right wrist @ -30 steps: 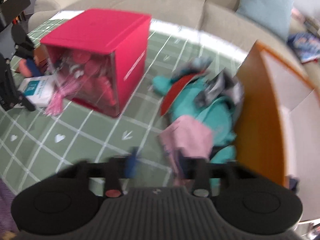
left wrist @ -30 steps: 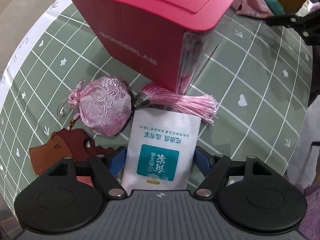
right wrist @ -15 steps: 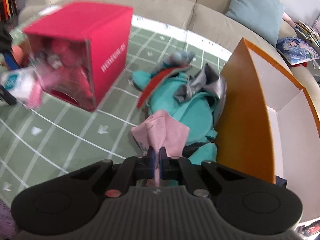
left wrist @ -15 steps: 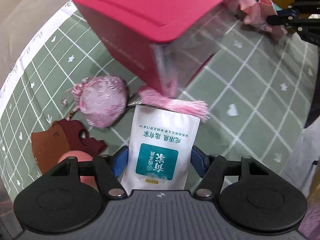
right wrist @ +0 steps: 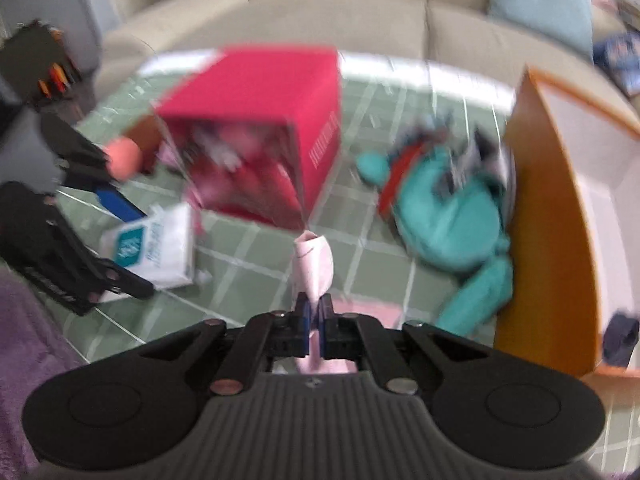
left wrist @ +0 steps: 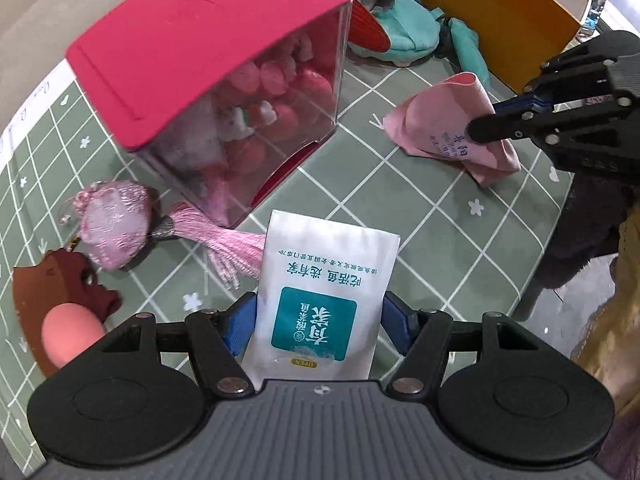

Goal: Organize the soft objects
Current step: 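Grasp the white wipe packet with the left gripper while the right gripper grasps the pink cloth, then lower the packet and pink cloth into the orange box and open both grippers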

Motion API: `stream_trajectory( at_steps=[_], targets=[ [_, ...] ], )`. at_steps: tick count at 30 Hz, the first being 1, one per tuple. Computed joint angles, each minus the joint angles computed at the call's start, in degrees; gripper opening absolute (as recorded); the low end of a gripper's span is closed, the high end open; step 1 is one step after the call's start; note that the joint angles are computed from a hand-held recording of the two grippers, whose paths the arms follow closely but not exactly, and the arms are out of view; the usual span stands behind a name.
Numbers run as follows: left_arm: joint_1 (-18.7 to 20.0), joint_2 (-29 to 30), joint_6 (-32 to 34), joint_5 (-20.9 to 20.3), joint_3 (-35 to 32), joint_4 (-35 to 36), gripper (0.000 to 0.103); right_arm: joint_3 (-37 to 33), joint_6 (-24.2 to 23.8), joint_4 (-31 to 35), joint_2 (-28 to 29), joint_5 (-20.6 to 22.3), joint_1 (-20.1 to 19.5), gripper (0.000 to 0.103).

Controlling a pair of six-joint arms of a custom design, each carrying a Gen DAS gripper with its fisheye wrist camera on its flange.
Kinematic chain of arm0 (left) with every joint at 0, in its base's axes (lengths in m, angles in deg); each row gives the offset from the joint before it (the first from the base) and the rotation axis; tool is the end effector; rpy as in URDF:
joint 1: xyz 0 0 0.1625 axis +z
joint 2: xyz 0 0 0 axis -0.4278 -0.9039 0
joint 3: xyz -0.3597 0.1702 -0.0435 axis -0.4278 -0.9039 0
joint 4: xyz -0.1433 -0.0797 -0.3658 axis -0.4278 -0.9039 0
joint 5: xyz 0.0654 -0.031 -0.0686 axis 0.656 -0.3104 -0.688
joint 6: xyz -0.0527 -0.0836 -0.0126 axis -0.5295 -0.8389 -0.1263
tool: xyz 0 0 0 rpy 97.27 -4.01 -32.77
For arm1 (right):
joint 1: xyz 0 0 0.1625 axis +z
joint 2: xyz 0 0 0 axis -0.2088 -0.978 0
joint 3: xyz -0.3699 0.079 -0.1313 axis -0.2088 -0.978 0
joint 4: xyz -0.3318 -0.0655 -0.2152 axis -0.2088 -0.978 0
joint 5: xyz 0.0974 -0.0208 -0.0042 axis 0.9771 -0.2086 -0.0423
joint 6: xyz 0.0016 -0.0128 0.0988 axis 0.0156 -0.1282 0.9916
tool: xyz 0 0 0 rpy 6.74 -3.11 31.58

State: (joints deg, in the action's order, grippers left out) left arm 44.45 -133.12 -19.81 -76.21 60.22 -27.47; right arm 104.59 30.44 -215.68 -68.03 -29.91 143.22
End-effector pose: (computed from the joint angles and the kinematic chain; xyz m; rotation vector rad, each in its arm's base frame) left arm -0.0983 -0.2178 0.3339 0.3537 2.3811 -0.1495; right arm 0.3917 -0.3043 0.0171 1.3022 -2.4260 0.1596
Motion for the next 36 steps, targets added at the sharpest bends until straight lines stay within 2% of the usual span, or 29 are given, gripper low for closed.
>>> stream_trajectory(
  at_steps=[1, 3, 6, 7, 8, 10, 12, 13, 18, 22, 23, 30, 32, 36],
  targets=[
    [-1.0, -0.2, -1.0, -0.6, 0.4, 0.2, 0.076, -0.4, 1.0, 0.7, 0.5, -1.1, -0.3, 0.001],
    [-0.3, -0.2, -0.5, -0.2, 1.2, -0.7, 0.076, -0.6, 1.4, 0.7, 1.3, -3.1, -0.4, 0.003],
    [-0.1, -0.1, -0.5, -0.1, 2.1, -1.3, 0.076, -0.4, 1.5, 1.1, 1.0, -2.6, -1.1, 0.012],
    [-0.4, 0.0, -0.7, -0.1, 2.5, -1.4, 0.076, -0.3, 1.6, 1.1, 0.9, -2.4, -1.2, 0.026],
    [-0.5, 0.1, -0.5, -0.1, 2.6, -1.4, 0.076, 0.2, 1.3, 1.0, 0.3, -1.8, -1.7, 0.034],
    [-0.8, -0.2, -0.6, -0.1, 2.8, -1.1, 0.077, 1.1, 1.2, 0.2, -0.5, 0.1, -2.1, 0.058],
    [-0.1, -0.1, 0.9, 0.0, 2.8, -1.4, 0.08, 1.3, 0.3, -0.8, -0.5, 1.8, -2.8, 0.072],
    [0.2, 0.0, 1.5, 0.2, 2.9, -1.6, 0.081, 1.2, -0.1, -0.9, -0.2, 2.1, -2.8, 0.074],
    [1.4, -0.3, 2.8, 0.5, 3.1, -2.6, 0.088, -0.2, -0.8, -1.0, 2.3, 0.3, -2.7, 0.074],
    [0.9, -0.8, 2.6, 0.4, 2.8, -1.8, 0.091, -1.2, 1.6, 0.9, 3.5, -0.1, -3.5, 0.064],
    [0.9, -0.7, 2.7, 0.5, 2.9, -2.0, 0.092, -0.7, 1.1, -0.6, 3.5, 0.0, -3.5, 0.061],
    [0.4, -0.2, 1.3, 0.7, 3.1, -2.9, 0.079, 0.3, -4.1, -4.8, 4.9, -4.3, -1.6, 0.021],
    [-0.9, 0.0, 0.2, 0.7, 3.3, -2.3, 0.075, 0.4, -4.9, -5.4, 5.1, -4.4, -1.5, 0.016],
    [-3.5, -0.5, -2.9, -0.4, 3.4, -1.5, 0.073, -0.4, -5.1, -3.4, 5.1, -4.2, -1.3, 0.004]
  ],
)
